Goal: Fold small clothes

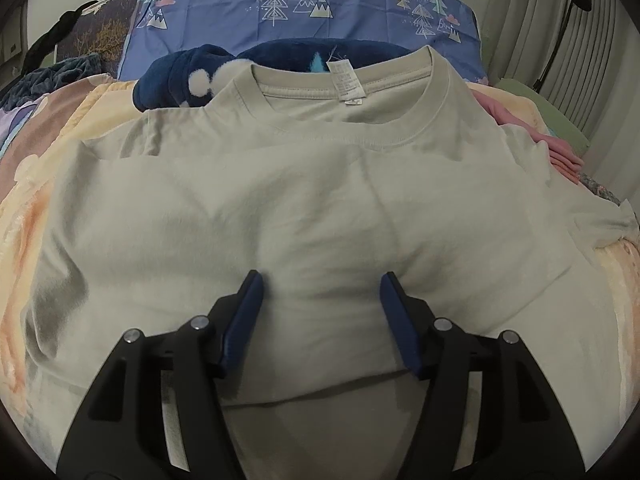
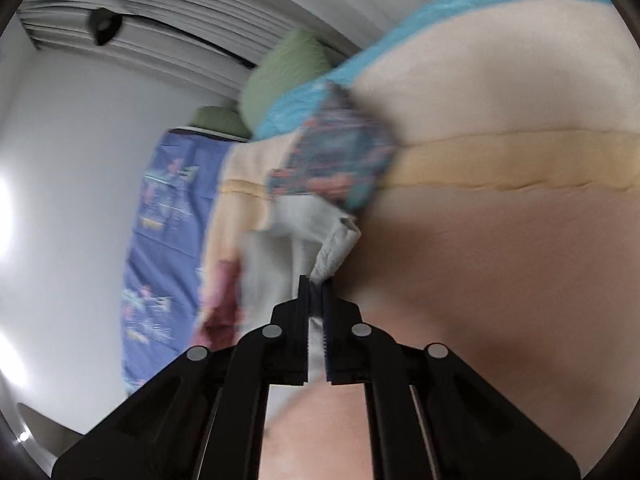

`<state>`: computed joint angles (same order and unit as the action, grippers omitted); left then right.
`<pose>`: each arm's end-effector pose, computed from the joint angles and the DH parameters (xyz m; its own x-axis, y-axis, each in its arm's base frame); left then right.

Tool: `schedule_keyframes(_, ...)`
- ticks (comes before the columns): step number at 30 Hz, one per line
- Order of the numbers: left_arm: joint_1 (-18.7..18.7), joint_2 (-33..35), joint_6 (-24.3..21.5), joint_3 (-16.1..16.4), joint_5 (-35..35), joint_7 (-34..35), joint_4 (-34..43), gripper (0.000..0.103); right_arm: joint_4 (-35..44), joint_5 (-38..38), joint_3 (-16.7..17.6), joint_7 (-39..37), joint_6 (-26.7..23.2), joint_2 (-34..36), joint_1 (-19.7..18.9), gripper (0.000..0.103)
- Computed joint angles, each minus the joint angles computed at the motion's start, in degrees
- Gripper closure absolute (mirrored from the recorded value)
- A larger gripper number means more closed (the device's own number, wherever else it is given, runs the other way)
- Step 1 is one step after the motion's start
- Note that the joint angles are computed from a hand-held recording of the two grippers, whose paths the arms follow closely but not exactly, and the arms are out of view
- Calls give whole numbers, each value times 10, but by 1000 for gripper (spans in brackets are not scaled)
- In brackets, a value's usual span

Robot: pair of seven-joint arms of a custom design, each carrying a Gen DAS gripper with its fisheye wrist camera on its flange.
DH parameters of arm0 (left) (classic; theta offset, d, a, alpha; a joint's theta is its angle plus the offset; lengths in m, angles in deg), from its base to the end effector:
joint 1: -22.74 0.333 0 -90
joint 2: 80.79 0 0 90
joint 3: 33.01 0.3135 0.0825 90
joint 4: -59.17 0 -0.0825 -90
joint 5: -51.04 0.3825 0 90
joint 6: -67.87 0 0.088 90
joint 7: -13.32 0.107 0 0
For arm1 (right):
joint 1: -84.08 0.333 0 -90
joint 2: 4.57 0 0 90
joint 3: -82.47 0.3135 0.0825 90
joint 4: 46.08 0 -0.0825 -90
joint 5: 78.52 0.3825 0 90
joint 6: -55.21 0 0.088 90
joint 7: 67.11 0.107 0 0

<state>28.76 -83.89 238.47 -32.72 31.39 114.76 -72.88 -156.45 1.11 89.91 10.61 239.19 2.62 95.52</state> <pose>0.5432 0.0836 0.4496 0.1744 -0.9756 0.1336 -0.7192 -0.2189 -0.6594 0.5946 0.1009 0.4976 -0.2960 -0.4933 -0.8180 -0.4101 0.8390 -0.3576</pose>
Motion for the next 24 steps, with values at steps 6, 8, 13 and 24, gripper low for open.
schedule_keyframes(6,-10,-2,-1,7,-67,54,2,40,159,-28,61,-178,-73,54,69,98)
schedule_keyframes(8,-17,-4,-4,12,-125,99,4,40,219,-93,75,-182,-118,97,98,98)
schedule_keyframes(13,-29,-10,-34,28,-338,263,18,40,374,-373,34,-22,-274,246,204,98)
schedule_keyframes(24,2,-31,-182,19,-527,411,42,39,289,-459,76,40,-318,241,190,98)
